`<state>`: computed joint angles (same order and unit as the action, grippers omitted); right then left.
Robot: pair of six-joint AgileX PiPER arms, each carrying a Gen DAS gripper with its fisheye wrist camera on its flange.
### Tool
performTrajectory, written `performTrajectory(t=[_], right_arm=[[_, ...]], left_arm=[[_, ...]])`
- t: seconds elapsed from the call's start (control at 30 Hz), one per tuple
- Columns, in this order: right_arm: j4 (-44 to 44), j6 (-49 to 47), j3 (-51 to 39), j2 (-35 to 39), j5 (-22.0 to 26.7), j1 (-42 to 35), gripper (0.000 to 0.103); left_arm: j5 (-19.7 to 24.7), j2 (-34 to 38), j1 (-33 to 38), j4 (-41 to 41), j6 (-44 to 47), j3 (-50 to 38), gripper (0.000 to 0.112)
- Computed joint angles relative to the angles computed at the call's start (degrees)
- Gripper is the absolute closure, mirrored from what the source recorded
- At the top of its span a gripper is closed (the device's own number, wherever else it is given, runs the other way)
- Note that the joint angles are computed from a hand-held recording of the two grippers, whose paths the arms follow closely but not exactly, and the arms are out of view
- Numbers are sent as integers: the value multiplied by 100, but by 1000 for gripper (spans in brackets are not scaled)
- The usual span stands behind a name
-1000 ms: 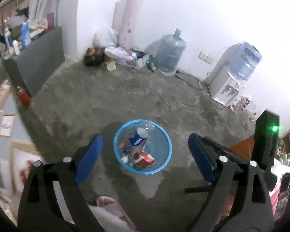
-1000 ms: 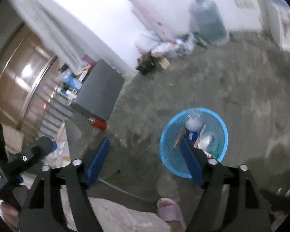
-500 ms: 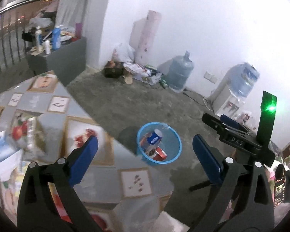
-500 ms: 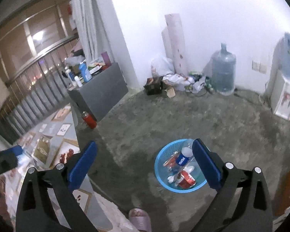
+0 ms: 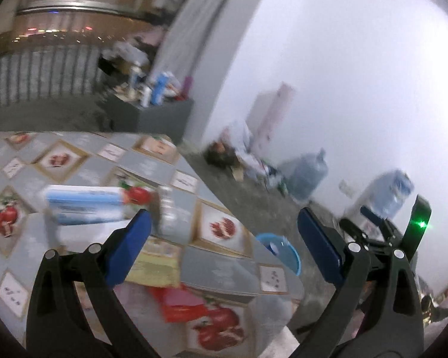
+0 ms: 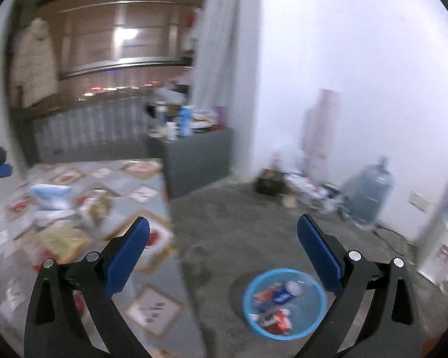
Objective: Collect trash
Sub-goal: 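Move both grippers back over the table toward the remaining trash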
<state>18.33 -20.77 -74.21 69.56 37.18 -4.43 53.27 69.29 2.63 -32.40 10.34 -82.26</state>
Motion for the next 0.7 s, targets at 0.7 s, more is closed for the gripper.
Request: performTrajectory(t=[0.7], right_arm=[[1844, -1574, 277, 696, 547, 1583, 17]], left_arm=[[970, -587, 3196, -2135, 4044, 2194, 18]])
